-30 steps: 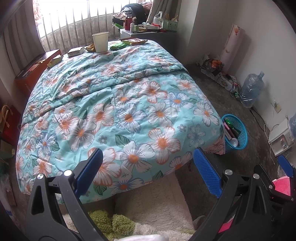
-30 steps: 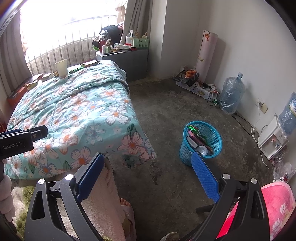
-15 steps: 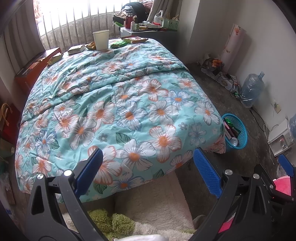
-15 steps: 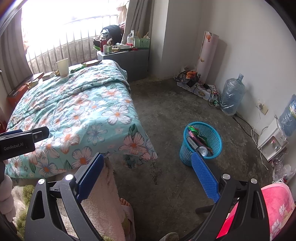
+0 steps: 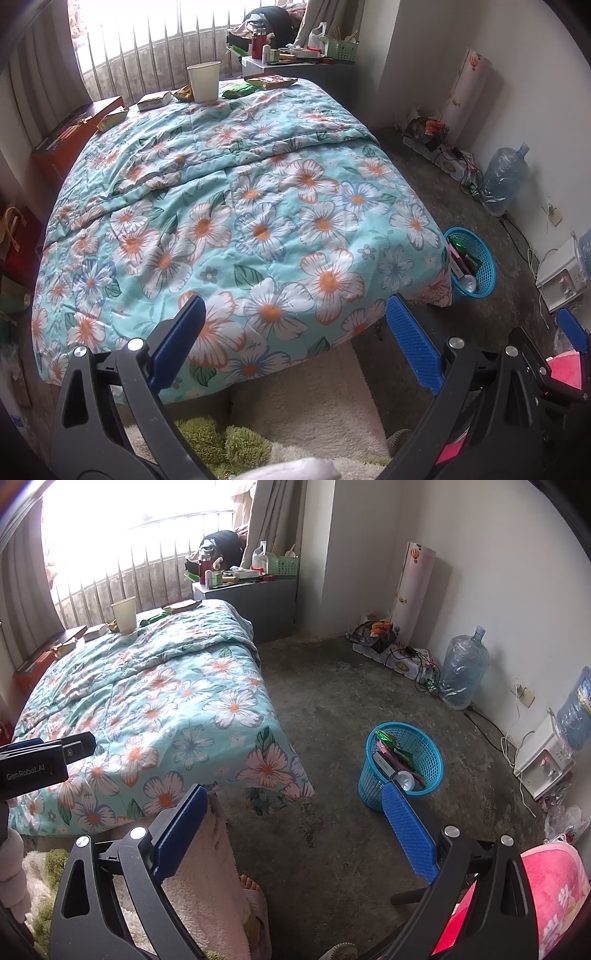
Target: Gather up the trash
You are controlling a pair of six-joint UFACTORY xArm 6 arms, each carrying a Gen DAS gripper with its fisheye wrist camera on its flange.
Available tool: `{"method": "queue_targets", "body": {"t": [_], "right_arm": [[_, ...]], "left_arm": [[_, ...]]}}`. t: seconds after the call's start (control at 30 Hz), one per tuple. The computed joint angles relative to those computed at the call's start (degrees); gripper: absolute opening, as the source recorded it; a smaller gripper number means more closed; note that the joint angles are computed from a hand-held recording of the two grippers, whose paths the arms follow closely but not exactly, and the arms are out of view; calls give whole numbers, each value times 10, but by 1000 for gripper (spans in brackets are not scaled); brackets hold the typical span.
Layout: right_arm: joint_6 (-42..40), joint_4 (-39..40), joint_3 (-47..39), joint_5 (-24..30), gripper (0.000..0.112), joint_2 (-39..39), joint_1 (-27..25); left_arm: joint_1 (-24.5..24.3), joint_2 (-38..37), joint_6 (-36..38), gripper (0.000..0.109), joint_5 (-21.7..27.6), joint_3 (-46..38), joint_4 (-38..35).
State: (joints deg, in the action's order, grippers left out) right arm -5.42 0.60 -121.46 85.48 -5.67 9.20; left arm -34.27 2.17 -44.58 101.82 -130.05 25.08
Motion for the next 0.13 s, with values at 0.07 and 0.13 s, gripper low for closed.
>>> {"method": "queue_targets", "body": {"t": [0.07, 0.13], "right_arm": [[-1, -1, -1, 1, 93, 1, 0], [0, -1, -1, 1, 93, 1, 0]], "left_arm": [[1, 3, 2, 94, 3, -5, -1], [2, 9, 4, 94, 8, -15, -4]]}}
